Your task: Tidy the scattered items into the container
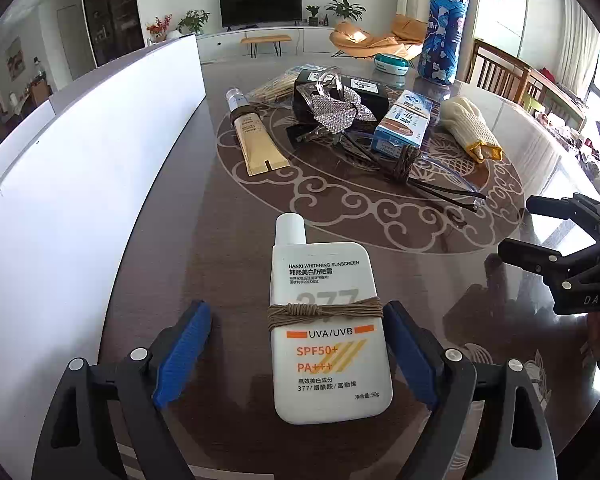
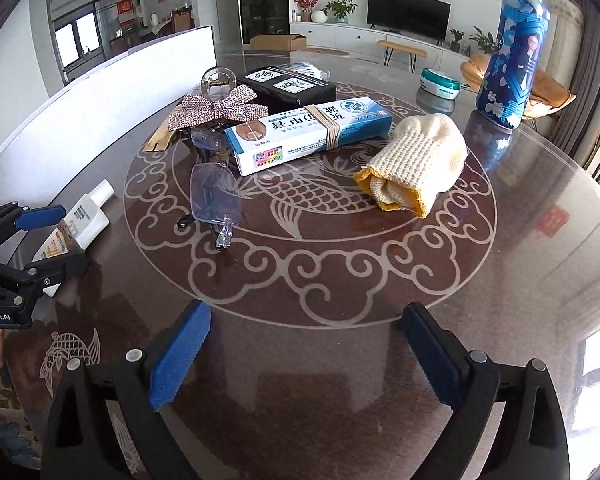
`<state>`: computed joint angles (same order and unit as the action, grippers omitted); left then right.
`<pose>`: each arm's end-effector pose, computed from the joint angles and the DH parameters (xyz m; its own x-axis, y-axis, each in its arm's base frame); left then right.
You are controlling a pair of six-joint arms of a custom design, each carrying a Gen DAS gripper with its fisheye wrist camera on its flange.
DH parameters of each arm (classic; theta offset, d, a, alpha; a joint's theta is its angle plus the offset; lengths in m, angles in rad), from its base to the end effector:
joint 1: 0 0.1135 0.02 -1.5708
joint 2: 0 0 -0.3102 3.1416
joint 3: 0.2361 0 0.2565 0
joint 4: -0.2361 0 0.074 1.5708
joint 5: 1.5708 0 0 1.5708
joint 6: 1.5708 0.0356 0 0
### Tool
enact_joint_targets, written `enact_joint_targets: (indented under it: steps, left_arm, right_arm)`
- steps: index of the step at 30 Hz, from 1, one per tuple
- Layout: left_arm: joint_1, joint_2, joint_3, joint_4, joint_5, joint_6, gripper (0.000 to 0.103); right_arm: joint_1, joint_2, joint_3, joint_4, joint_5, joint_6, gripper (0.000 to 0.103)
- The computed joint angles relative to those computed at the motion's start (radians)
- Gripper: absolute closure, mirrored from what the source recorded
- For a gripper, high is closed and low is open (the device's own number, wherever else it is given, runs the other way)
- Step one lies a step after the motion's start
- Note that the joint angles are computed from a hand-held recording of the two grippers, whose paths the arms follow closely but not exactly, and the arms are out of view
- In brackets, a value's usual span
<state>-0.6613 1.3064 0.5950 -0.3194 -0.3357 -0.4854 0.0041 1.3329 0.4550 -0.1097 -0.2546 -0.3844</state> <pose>0.1827 -0.1273 0.2032 -0.8069 0.0697 -0.5866 0.0789 0.9968 0.0100 0.2120 0.0098 0.1709 -0.7203 -0.3659 -0.5893 -0.4453 0.8953 -0.0116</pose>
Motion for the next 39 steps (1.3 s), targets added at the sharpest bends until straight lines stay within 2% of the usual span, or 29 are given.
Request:
enact_joint_targets:
  steps: [3, 5, 31, 32, 35, 39]
  left_arm:
    - [0.006, -0.011, -0.008, -0.005, 0.007, 0.01, 0.012]
    - [0.01, -0.002, -0.005, -0.011, 0.015, 0.009, 0.0]
    - [0.003, -0.005, -0.013, -0.005, 0.012, 0.0, 0.0]
    - [0.003, -0.006, -0.014, -0.006, 0.012, -0.001, 0.0]
    - [0.001, -0.008, -0.014, -0.008, 0.009, -0.003, 0.0]
    - [-0.003, -0.013, -0.013, -0.012, 0.002, -0.009, 0.0]
  right_arm:
    - [0.004, 0.0, -0.001, -0.003, 0.003, 0.002, 0.003]
    - [0.009, 0.001, 0.002, -0.007, 0.005, 0.0, 0.001]
    - [0.024, -0.002, 0.004, -0.02, -0.011, -0.017, 0.0]
    - [0.017, -0.001, 0.006, -0.025, -0.024, -0.018, 0.0]
    - [-0.058, 0.017, 0.043, -0.085, -0.18, -0.062, 0.0]
    - [-0.033, 0.083, 0.154, -0.149, -0.239, 0.021, 0.0]
